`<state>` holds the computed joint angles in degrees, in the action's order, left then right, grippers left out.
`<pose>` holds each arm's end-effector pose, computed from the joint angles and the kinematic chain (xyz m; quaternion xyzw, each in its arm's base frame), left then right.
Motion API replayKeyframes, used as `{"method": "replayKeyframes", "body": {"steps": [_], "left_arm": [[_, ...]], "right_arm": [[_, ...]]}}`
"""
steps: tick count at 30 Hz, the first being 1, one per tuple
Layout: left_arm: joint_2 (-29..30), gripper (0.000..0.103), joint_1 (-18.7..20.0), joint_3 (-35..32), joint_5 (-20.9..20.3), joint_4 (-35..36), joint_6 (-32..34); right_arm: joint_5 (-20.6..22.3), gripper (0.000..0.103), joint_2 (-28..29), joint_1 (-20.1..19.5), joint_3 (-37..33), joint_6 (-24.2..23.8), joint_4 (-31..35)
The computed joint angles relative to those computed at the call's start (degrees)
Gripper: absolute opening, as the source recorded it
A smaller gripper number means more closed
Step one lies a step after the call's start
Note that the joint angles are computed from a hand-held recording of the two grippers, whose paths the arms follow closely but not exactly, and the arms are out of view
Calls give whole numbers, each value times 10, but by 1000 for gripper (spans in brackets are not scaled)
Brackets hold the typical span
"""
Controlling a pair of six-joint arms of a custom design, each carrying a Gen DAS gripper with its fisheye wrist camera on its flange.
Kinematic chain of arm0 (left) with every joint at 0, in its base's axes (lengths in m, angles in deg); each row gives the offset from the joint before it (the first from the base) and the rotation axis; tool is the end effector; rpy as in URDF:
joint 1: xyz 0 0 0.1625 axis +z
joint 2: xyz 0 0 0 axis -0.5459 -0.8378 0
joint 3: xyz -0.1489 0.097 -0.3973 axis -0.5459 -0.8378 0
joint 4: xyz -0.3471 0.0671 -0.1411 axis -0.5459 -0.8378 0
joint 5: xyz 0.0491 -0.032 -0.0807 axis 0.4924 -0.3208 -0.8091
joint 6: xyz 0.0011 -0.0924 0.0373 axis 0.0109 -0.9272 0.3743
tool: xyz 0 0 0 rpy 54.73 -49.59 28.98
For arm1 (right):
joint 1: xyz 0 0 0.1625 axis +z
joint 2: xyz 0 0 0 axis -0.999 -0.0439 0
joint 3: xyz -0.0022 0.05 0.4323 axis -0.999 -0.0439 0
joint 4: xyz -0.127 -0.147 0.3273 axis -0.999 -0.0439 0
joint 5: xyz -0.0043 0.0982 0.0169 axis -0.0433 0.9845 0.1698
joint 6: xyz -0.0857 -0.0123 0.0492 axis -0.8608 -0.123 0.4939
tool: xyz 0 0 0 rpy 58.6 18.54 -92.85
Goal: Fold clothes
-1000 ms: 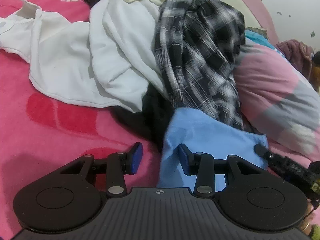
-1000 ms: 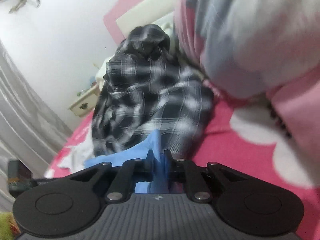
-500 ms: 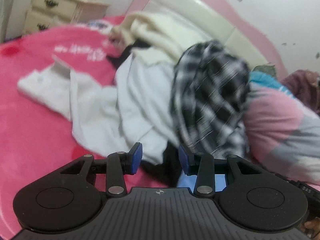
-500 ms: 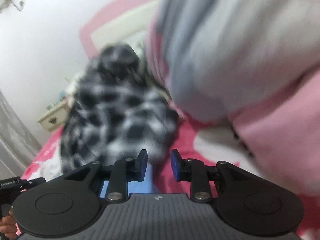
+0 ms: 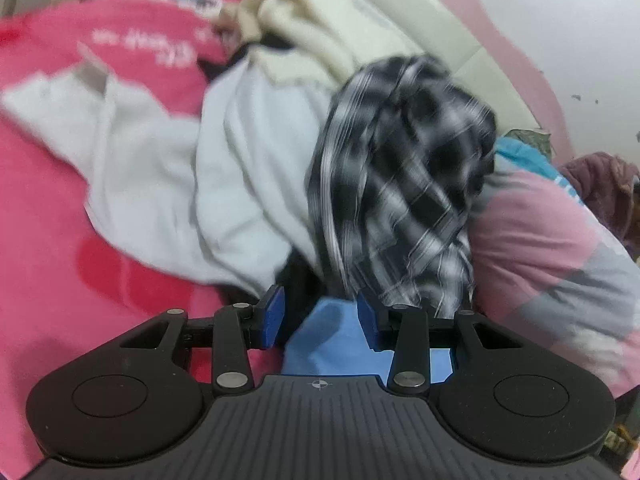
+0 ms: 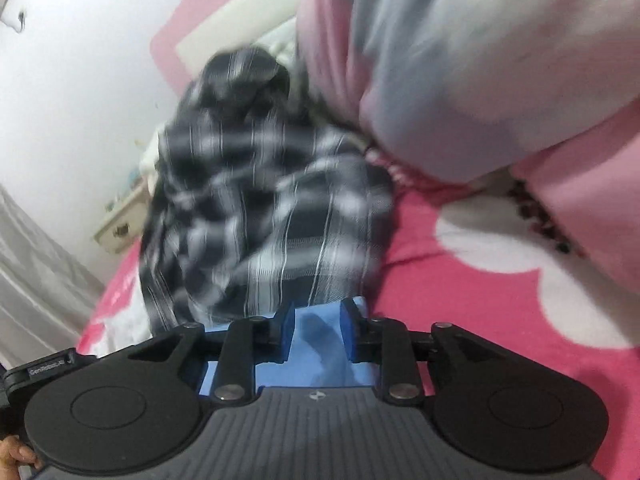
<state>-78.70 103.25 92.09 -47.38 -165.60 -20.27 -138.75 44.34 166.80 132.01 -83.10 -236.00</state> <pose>-0.1560 -0.8407 0.0006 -0.2091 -0.9509 0.2282 0.0022 -0.0158 -0.6312 0.1792 -0.1445 -0.8035 0.5415 0.2007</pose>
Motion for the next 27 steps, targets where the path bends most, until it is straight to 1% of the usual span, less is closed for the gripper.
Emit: {"method": "replayKeyframes", "body": {"steps": [2, 5, 8, 11, 14, 16, 18, 21, 22, 24, 25, 27], "left_arm": [[-17, 40, -1, 20, -2, -7, 12], [-47, 41, -5, 59, -5, -5, 29], [-86, 43, -13, 117, 2, 2, 62], [-134, 44, -21, 208, 7, -18, 93], [-185, 44, -27, 309, 1, -39, 112], [-211, 44, -31, 358, -2, -43, 125], [-235, 44, -35, 404, -6, -46, 139], [-266, 44, -41, 464, -10, -45, 173], [-275, 44, -44, 482, -9, -44, 186], [-290, 44, -51, 519, -3, -51, 215], [-298, 44, -54, 539, -1, -60, 230], [-315, 44, -58, 581, 2, -83, 259]], "right_arm": [[-11, 28, -9, 3, 16, -10, -8], [5, 28, -30, -1, 53, 20, -20], [19, 28, -47, 3, 81, 35, -25], [33, 28, -69, 10, 111, 44, -18], [66, 28, -86, 11, 141, 83, 4], [79, 29, -95, 14, 162, 111, 24], [71, 28, -99, 25, 178, 122, 45], [60, 29, -103, 43, 208, 117, 61], [50, 29, -103, 50, 215, 113, 69], [12, 28, -97, 72, 229, 95, 77], [-11, 28, -90, 84, 236, 84, 69], [-67, 29, -64, 110, 252, 45, 25]]}}
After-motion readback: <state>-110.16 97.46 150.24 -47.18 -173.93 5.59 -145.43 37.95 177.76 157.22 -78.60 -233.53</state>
